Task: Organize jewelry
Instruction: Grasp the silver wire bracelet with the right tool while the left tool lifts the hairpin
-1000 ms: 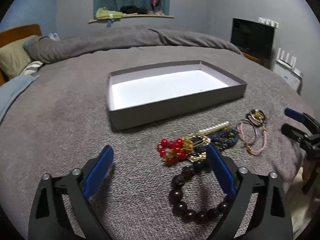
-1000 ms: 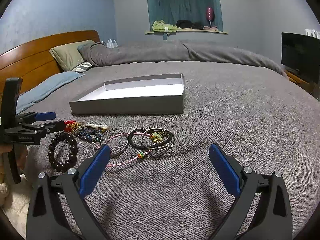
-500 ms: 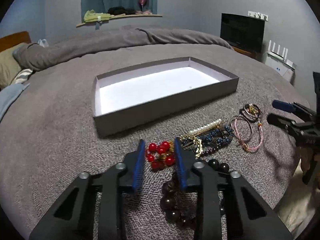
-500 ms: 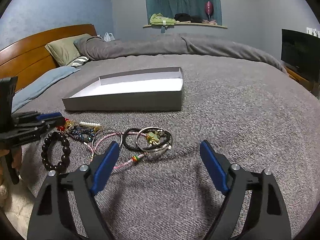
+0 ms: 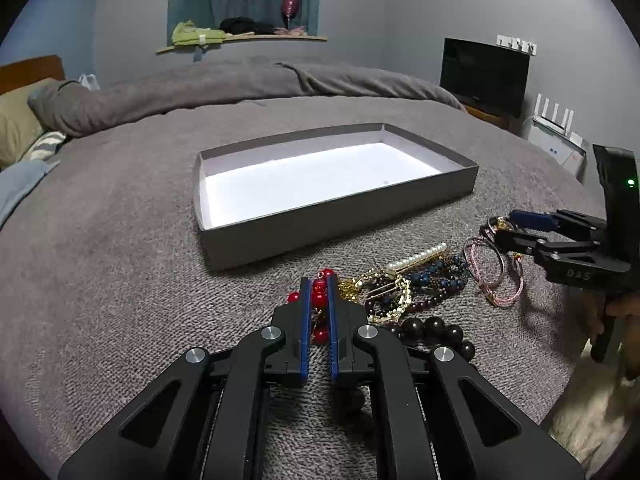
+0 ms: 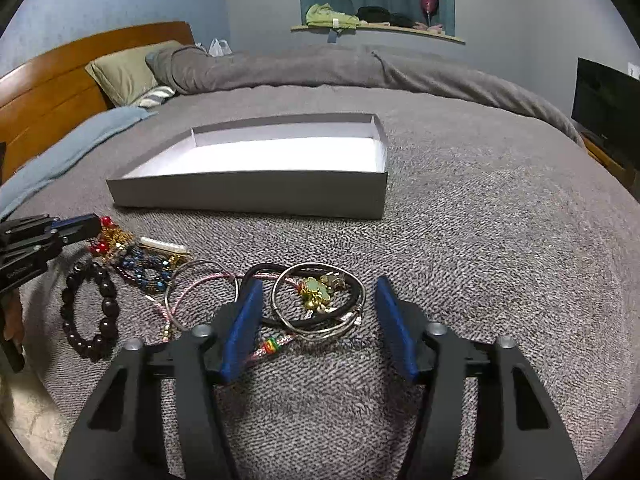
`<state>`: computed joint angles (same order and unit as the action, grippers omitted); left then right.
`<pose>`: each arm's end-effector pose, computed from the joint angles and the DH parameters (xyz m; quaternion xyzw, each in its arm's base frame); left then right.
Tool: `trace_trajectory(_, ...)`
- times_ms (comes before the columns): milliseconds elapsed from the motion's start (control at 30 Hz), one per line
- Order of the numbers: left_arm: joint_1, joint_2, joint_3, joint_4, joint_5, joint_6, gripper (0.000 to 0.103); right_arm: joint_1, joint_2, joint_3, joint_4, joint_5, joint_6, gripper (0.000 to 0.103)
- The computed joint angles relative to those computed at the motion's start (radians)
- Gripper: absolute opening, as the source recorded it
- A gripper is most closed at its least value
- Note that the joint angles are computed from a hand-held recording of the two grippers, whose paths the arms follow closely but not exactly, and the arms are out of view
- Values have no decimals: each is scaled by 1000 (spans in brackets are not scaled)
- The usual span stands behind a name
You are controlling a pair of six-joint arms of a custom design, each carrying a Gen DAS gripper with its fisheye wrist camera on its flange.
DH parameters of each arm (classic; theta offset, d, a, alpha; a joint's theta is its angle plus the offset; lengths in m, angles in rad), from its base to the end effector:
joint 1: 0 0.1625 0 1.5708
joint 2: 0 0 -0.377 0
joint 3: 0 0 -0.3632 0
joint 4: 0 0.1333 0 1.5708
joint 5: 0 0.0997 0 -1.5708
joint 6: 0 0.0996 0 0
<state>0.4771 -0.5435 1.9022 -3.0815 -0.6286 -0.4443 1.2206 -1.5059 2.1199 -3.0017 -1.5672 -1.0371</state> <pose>-0.3518 -0.4226 -0.0404 0.2508 0.8531 -0.3633 0.2782 -0.0330 -0.4800 0.3340 0.3097 -0.8639 0.3065 0.2527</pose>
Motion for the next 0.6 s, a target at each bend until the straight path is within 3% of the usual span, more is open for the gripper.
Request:
trace_trajectory(433,-20,-26,26,-95,-1,39,8,-31,-46,27,-36,99,2,49)
trace_trajectory(600,-21,-45,17,-115,4,67,8,-10,-52,6,-12,107,9,49)
